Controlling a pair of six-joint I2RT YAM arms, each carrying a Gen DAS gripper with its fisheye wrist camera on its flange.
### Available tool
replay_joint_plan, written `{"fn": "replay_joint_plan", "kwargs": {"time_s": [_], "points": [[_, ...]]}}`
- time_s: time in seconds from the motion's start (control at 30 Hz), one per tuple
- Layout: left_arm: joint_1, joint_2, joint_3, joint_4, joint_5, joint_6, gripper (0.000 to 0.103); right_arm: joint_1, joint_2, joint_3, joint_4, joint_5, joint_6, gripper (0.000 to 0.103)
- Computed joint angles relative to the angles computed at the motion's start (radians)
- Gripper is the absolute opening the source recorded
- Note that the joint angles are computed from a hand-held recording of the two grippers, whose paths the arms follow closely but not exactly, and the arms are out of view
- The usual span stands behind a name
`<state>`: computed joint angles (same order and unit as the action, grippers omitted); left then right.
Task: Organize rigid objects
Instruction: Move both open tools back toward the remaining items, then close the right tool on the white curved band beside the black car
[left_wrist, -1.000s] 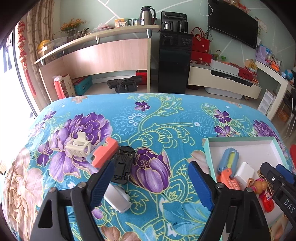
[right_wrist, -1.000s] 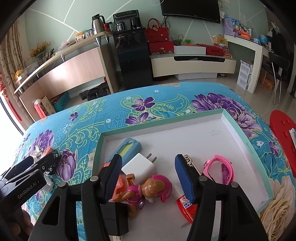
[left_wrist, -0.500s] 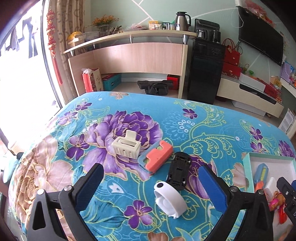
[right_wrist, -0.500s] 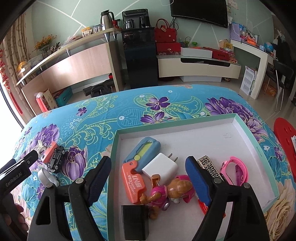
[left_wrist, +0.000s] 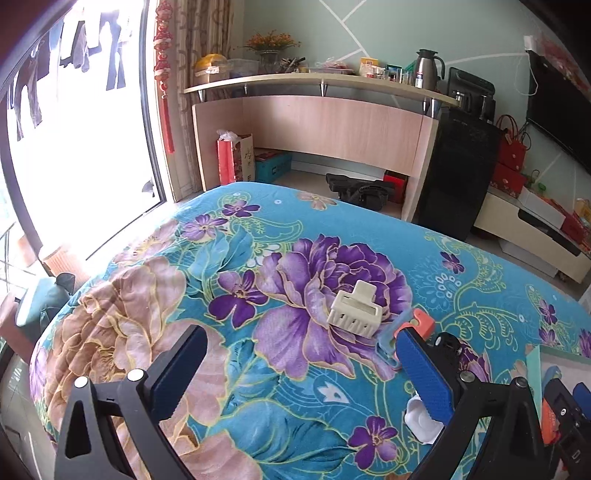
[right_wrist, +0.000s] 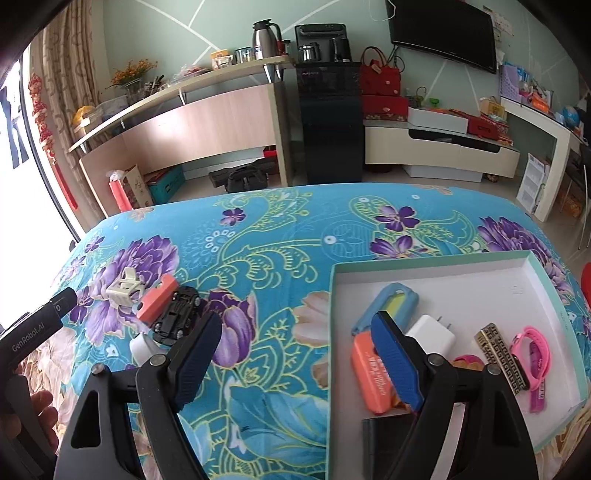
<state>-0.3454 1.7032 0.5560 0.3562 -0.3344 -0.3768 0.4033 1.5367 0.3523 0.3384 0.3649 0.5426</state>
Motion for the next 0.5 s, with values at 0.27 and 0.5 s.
{"fn": "replay_joint_plan", "kwargs": {"time_s": [0.27,0.5], "points": [[0.095,0.016,-0.019,0.020,0.066,0.020,0.103,0.102,0.172,0.111,0.043,-0.019,0.018,0.084],[0.119,0.086,0.024,-0.030,0.093,0.055,0.103,0.147,0.308,0.205,0.052,-0.060,0.032,0.084]]}}
